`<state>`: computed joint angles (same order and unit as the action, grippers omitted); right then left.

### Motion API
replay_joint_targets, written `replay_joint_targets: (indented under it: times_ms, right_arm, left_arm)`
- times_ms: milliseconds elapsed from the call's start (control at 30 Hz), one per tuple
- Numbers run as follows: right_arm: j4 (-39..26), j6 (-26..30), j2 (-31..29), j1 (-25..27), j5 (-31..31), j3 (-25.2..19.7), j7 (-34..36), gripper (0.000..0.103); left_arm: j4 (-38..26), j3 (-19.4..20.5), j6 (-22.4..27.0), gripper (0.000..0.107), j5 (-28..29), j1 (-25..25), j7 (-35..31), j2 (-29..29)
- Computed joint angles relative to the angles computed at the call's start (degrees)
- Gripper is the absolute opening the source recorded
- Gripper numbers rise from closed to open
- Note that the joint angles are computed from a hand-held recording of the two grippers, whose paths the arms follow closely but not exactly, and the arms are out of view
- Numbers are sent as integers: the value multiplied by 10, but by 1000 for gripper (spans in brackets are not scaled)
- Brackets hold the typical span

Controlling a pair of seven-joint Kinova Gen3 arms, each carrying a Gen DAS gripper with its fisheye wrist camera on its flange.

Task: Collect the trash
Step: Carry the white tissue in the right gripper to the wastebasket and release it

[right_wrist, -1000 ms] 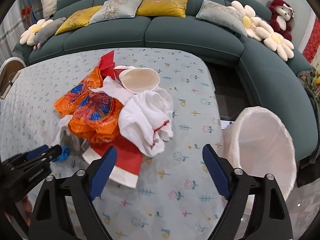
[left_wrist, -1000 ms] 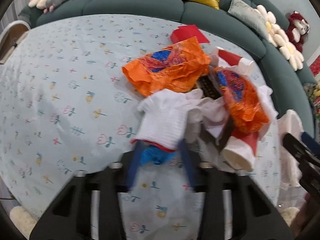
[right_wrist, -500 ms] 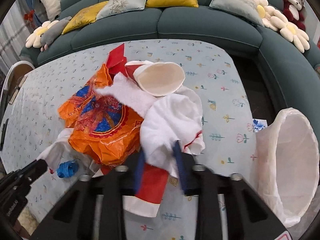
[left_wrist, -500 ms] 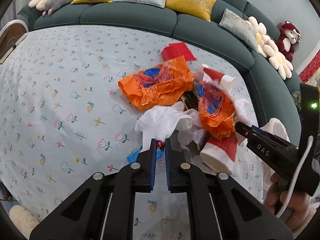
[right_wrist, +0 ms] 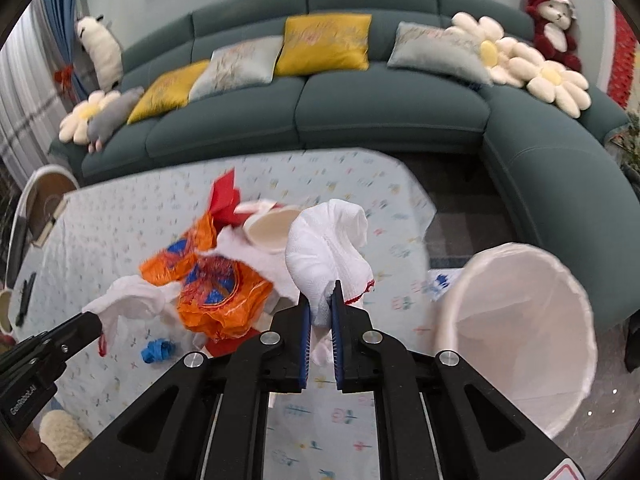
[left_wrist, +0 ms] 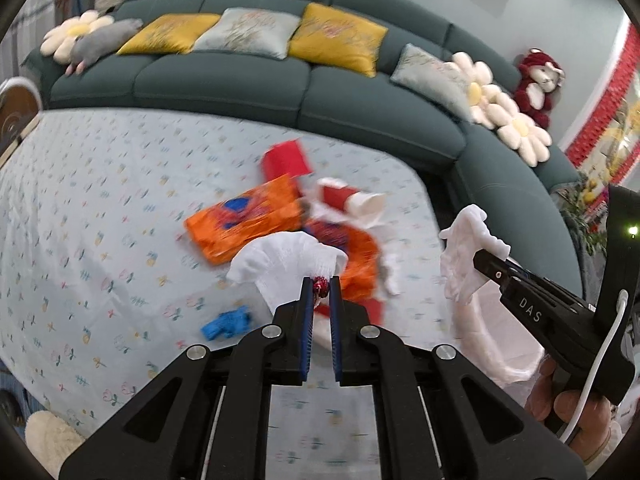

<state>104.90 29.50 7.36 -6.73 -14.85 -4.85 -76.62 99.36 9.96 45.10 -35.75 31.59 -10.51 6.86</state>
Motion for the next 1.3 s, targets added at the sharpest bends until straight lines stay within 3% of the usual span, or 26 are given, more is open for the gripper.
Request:
replay_joint_targets:
  times_ms: [200, 467, 800, 1133, 1200, 1267, 1300]
  right_arm:
    - [15, 3, -36, 46, -63, 18, 66, 8]
    - [43, -1, -67, 93, -136, 69, 161, 8]
    - [55, 18, -55, 171, -216, 111, 256, 9]
    - [48, 24, -23, 221, -248, 103, 277, 9]
    - [46, 26, -19, 229, -251, 100, 280, 14]
    - [48, 18, -19, 230, -246, 97, 274, 18]
    - [45, 20, -16, 233, -248, 95, 276, 19]
  left_arm:
    - [-60, 13, 19, 7, -28, 35, -9, 19]
    - [-165, 3, 18, 7, -15, 89, -77, 85]
    - [-315, -15, 20, 8, 57, 131, -197, 193]
    - [-426, -44, 42, 10, 140, 148, -297, 273]
    - [-434, -52, 44, 16, 158, 151, -308, 279]
    - [-438, -62, 43, 37, 169, 154, -314, 282]
    - [-439, -69, 42, 42, 169, 159, -312, 283]
